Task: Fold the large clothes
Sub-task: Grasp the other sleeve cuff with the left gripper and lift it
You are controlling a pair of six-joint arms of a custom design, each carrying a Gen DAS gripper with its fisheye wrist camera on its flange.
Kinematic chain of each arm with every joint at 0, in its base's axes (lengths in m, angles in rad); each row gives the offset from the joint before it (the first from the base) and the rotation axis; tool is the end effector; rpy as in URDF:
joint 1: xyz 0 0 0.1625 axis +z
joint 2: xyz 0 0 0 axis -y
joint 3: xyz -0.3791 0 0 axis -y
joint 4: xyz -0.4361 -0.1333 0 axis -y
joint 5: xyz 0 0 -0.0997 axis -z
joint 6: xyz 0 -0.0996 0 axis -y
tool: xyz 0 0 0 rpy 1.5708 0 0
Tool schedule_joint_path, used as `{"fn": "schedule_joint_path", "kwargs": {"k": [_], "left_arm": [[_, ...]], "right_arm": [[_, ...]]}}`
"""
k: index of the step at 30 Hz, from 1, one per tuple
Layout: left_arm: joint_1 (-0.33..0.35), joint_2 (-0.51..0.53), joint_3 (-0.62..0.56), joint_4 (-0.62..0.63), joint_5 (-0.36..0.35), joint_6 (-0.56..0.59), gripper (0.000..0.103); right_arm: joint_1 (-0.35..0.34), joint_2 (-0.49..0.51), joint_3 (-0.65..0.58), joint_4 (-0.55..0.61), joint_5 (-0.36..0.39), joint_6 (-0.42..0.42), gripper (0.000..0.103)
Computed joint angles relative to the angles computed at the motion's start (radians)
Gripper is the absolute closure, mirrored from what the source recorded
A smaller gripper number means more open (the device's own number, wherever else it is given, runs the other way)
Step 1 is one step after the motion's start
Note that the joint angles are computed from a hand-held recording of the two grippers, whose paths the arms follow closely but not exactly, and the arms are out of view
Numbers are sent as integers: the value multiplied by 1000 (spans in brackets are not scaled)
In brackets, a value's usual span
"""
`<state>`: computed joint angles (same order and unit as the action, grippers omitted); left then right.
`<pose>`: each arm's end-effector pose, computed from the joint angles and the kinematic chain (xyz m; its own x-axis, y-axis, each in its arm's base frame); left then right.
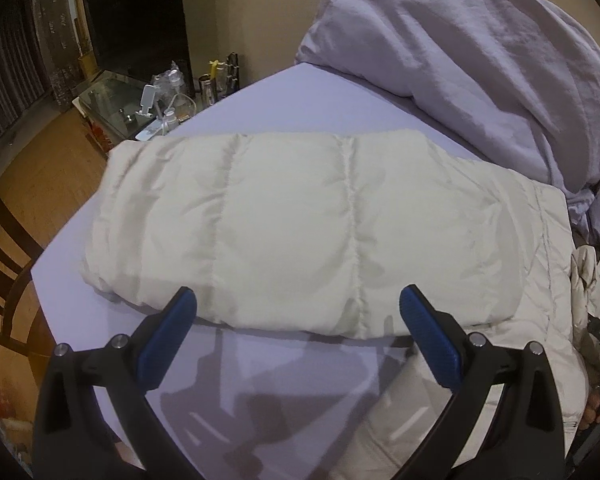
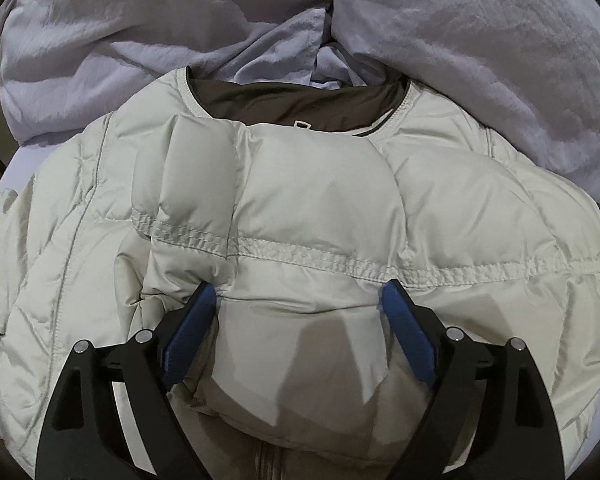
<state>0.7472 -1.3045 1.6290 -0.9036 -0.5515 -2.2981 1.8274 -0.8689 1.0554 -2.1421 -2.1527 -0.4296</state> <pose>-0.2362 -0.5161 0.2772 -0.4108 -0.8555 -0.3153 -0.1423 0.4017 -0.9046 0.2783 -0.7509 0.3314 -0.6843 -0.3847 0.6195 -0.5722 0.8099 -0.1291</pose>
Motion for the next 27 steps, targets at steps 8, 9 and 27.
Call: {"fn": "schedule_joint_path", "kwargs": {"k": [8, 9, 27], "left_arm": [[-4, -89, 27, 193, -50, -177, 2], [-4, -106, 35, 213, -60, -196, 2], [26, -319, 217, 91, -81, -218, 39]], "right_arm": [[-1, -31, -12, 73, 32, 38, 16], [-1, -35, -8, 71, 33, 34, 16], [-9, -79, 28, 87, 50, 9, 16]]}}
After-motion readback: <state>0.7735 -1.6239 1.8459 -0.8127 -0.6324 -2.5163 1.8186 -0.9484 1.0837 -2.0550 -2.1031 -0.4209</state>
